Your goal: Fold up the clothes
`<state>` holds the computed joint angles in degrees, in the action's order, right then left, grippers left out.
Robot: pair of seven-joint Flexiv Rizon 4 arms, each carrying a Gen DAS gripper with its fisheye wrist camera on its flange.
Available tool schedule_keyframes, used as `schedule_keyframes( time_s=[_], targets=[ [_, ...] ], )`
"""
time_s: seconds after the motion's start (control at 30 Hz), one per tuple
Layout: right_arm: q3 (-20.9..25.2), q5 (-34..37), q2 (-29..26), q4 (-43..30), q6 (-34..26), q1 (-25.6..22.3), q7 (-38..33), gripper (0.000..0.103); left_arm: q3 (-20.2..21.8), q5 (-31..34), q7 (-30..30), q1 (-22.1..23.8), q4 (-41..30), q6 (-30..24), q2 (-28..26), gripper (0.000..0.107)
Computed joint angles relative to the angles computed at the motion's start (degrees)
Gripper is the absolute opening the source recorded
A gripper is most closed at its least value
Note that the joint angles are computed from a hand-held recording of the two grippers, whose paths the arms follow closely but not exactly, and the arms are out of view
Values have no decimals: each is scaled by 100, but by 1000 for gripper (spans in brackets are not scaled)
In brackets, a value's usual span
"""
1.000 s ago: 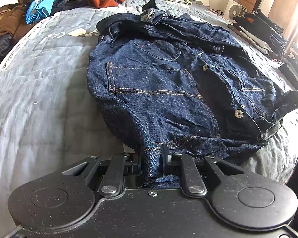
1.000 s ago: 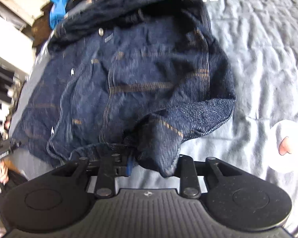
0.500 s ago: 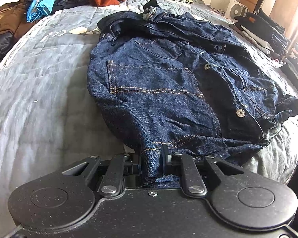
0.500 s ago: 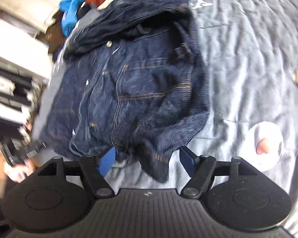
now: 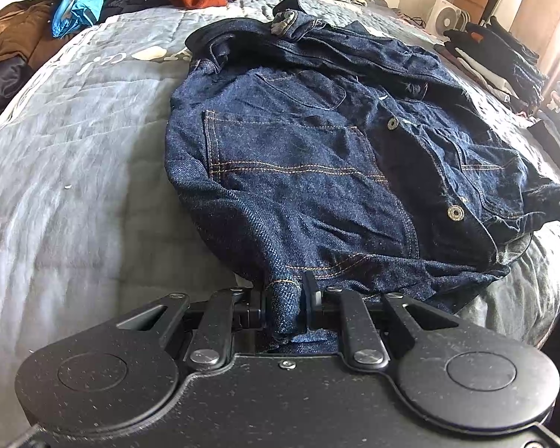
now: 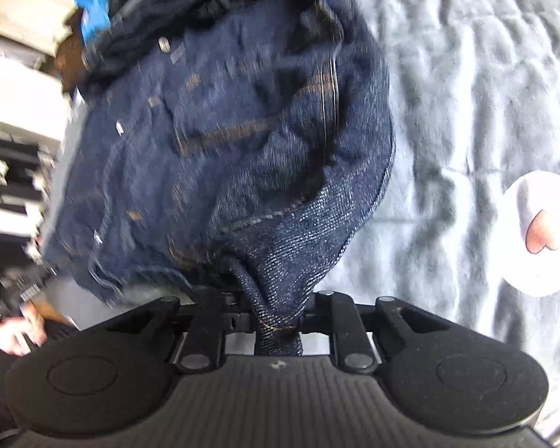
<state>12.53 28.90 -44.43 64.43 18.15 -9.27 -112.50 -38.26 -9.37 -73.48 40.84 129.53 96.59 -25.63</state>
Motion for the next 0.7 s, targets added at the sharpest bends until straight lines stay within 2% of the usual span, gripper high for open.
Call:
schedule_keyframes(
  time_s=[0.1, 0.2, 0.27, 0.4, 0.53, 0.6, 0.7],
  targets=[
    [129, 419, 131, 130, 249, -200, -9, 14, -440, 32, -77, 400, 73, 128, -91, 17],
    [250, 880, 240, 162, 371, -402, -24, 14, -1262, 259, -330, 1169, 152, 367, -370, 17],
    [308, 1180, 273, 148, 456, -486, 23, 14, -1641, 460, -472, 1523, 127, 488, -510, 17],
    [366, 1550, 295, 7, 628, -512, 94, 14, -2268, 808, -737, 2029, -138, 561, -811, 16],
    [450, 1876, 160, -317, 837, -438, 259, 14, -2492, 1074, -863, 2053, -786, 477, -1206, 16],
    [491, 2000, -5, -640, 913, -394, 413, 14, -2457, 1132, -880, 1921, -1211, 363, -1373, 16],
    [543, 2082, -306, -1220, 1108, -252, 690, 14, -2168, 999, -742, 1481, -2018, 149, -1585, 16]
  ],
)
